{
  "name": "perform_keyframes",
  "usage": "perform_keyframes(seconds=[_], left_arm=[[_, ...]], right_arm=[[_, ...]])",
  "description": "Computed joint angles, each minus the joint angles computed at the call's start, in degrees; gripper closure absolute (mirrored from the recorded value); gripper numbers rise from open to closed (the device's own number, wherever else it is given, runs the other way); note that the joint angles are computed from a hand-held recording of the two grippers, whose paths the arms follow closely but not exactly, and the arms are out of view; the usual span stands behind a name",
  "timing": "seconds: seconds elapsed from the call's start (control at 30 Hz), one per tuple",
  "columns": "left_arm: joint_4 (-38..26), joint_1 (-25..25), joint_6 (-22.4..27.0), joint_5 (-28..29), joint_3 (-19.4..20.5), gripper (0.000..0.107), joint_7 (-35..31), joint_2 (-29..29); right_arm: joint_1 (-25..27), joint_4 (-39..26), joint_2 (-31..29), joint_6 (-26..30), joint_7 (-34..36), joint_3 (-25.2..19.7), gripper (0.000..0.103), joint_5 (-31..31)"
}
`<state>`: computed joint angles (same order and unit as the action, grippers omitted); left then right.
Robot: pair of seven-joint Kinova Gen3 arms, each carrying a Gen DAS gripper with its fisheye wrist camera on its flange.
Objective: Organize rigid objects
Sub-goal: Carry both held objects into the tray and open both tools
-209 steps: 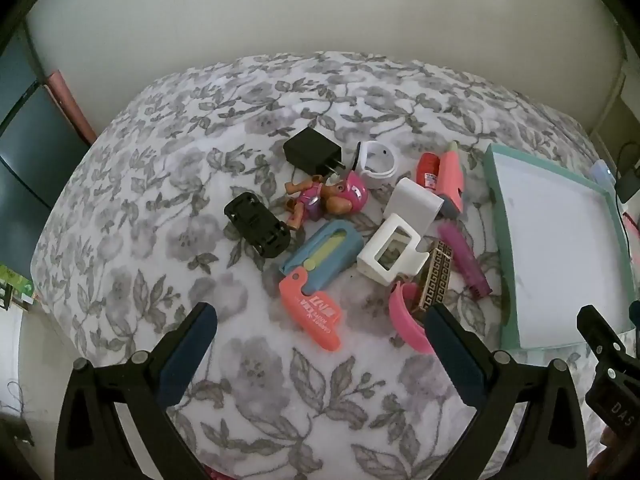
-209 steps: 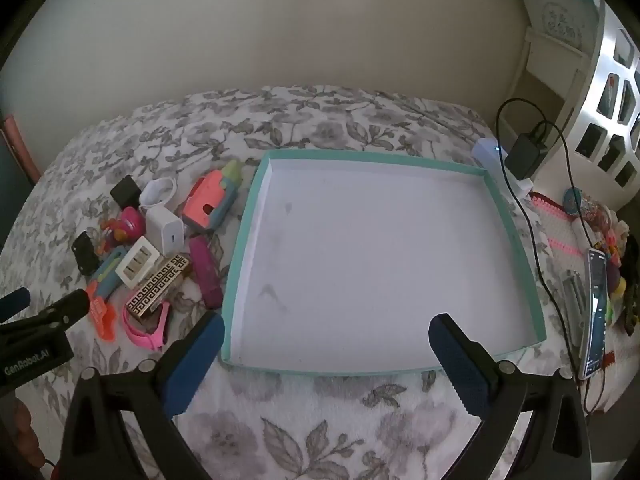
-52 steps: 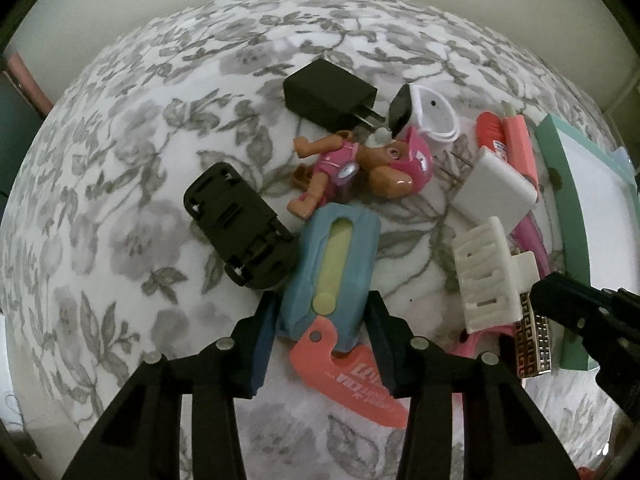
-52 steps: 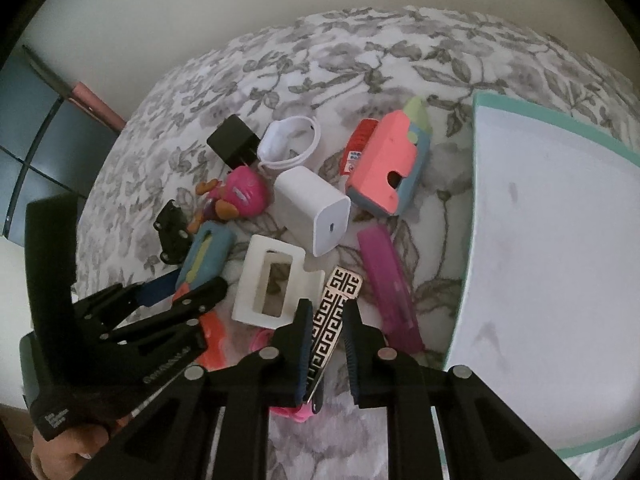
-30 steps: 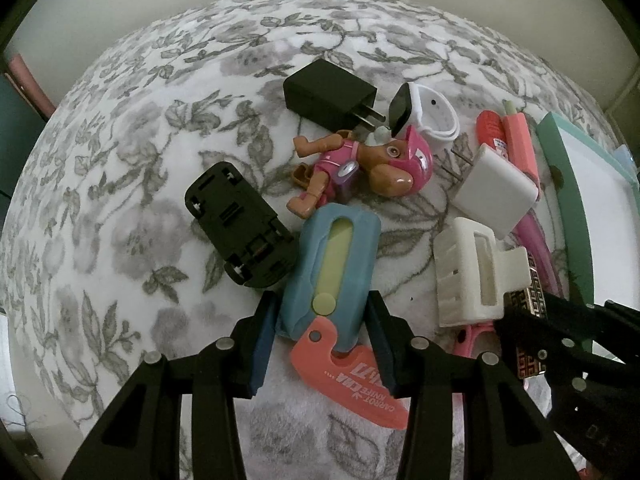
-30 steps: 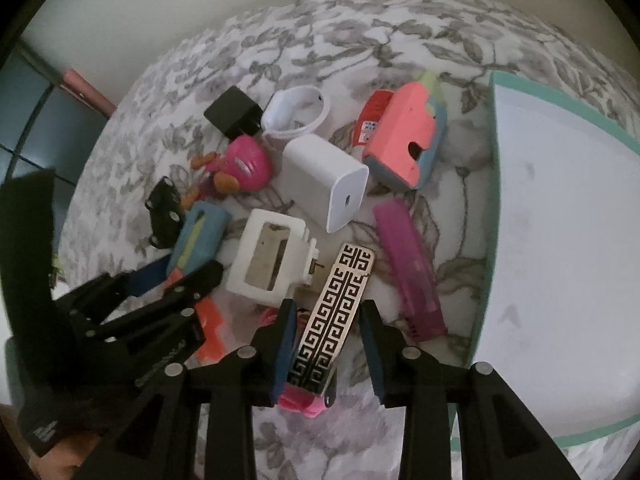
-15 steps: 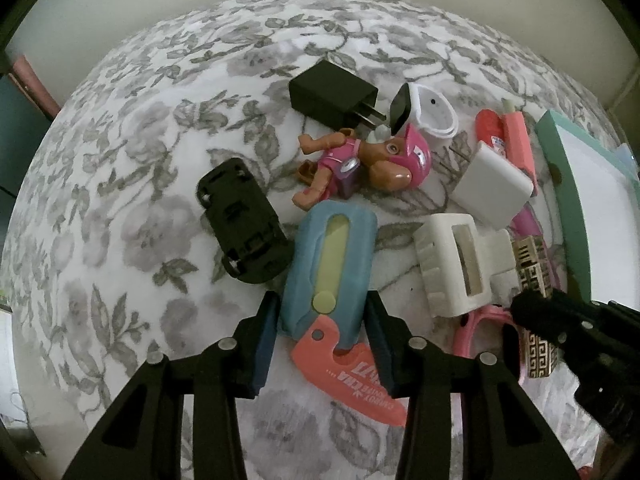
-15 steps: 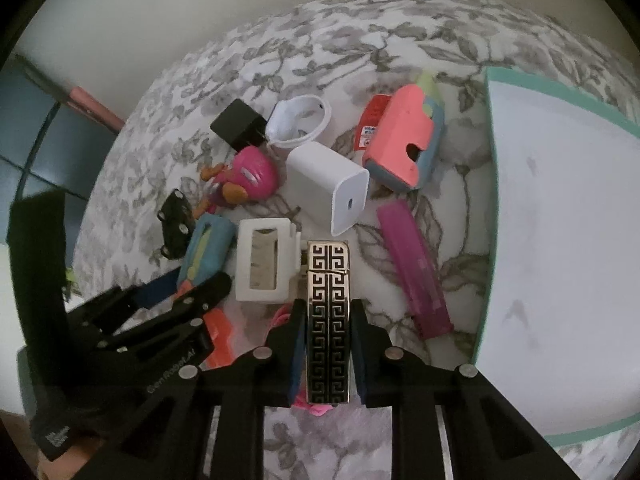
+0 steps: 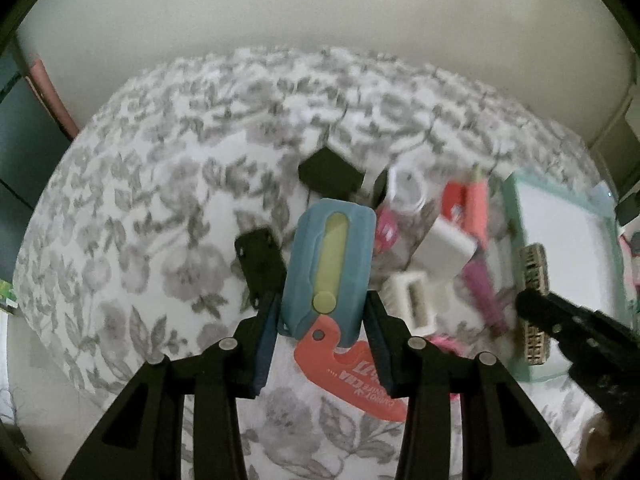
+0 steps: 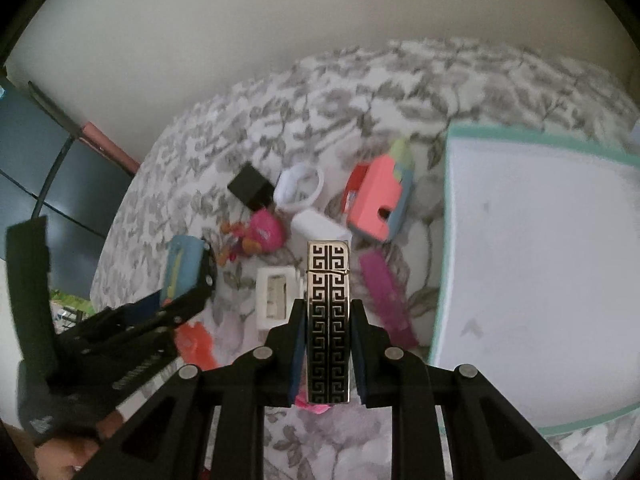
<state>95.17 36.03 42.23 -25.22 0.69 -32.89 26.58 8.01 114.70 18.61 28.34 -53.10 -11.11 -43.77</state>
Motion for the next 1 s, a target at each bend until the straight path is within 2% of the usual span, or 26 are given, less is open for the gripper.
perform_keyframes(seconds=[0.07, 0.17, 0.27, 0.33, 0.6, 0.8, 1.0], left_arm=[[-1.9, 0.4, 1.2, -0.3, 0.2, 0.064, -0.4, -0.1], [-6.2, 1.8, 4.0, -1.6, 0.5, 0.064, -1.0, 0.7], [-11.1, 2.9, 6.5, -2.0, 1.0, 0.064, -2.4, 2.3], [-15.0, 3.5, 8.3, -1.7, 1.3, 0.064, -3.5, 4.0], [-28.9, 5.0, 12.5, 3.7, 2.3, 0.064, -9.1, 12.1], [-38.4, 6.5, 15.1, 8.1, 1.9, 0.064, -12.0, 18.4], [-45.1, 8.1, 17.3, 9.9, 0.8, 0.064, -14.2, 23.4]], right_arm=[[-0.1, 0.5, -1.0, -1.3, -0.2, 0.5, 0.081, 0.1], [-2.3, 1.1, -2.8, -3.9, -4.1, 2.7, 0.081, 4.0], [0.1, 1.3, -3.4, -4.8, -3.7, 2.0, 0.081, 3.1], [-0.4, 1.2, -3.8, -5.7, -5.7, 3.4, 0.081, 5.0], [1.6, 0.6, -3.9, -7.9, -13.2, 6.4, 0.081, 12.1], [1.5, -0.5, -2.2, -9.4, -24.0, 11.5, 0.081, 20.8], [4.0, -1.5, -0.6, -10.3, -30.3, 12.2, 0.081, 25.5]])
